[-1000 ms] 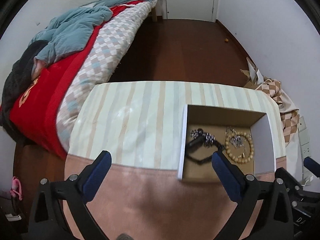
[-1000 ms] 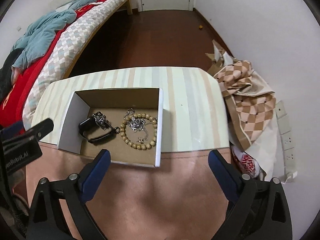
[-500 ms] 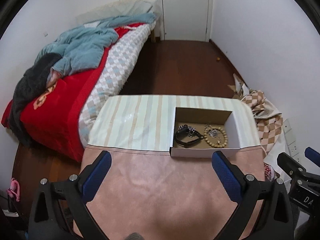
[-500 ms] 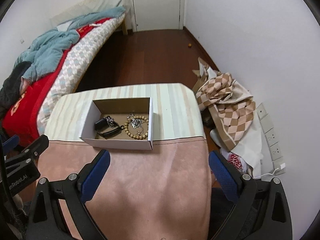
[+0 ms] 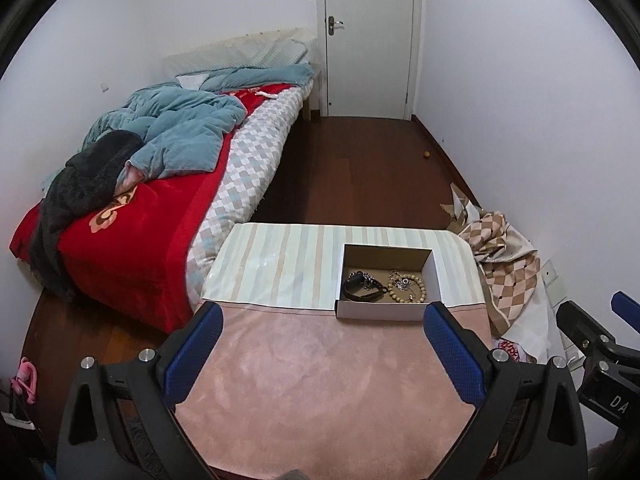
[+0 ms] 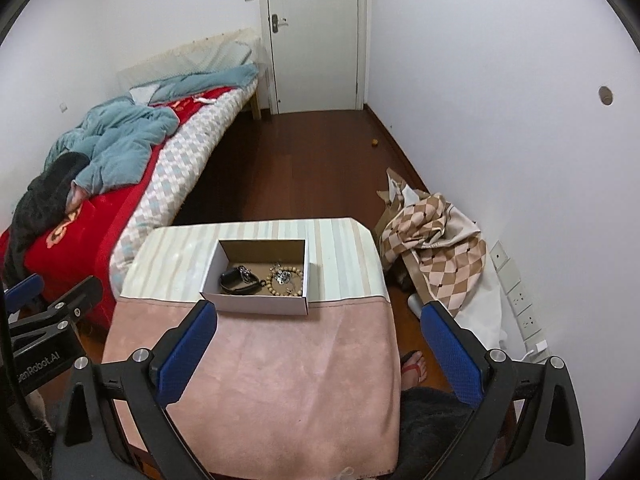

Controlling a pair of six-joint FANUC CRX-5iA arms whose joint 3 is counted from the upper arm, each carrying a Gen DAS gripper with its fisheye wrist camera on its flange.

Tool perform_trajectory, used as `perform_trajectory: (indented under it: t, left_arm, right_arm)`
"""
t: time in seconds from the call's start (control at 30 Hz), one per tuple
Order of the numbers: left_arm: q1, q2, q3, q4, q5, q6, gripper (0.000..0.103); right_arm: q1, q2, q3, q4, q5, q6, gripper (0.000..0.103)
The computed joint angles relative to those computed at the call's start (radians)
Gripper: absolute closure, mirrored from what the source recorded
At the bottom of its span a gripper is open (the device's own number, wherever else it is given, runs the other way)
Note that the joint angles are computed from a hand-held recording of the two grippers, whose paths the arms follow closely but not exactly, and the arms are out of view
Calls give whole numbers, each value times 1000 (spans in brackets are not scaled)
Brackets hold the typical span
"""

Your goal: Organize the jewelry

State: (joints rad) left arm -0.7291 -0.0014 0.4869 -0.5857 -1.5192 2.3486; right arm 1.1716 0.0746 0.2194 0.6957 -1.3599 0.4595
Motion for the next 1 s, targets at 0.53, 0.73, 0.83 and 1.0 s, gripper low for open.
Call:
perform_trajectory:
  t: [0.53,0.73,0.83,1.0]
  left_arm:
    - [-48,10,66,-3,-76,12,1]
    - [-13,27,71,32,-62,9,0]
    - [3,45,82,34,-65,2,0]
    - [42,71,97,56,-65,-21,0]
  right_arm:
    - [40,-28,21,10,-72,-3,0]
    - [11,-1,47,-4,-58,22,0]
    - [-12,24,67,-11,-48,39,0]
    - [-49,79,125,-33,-42,75,0]
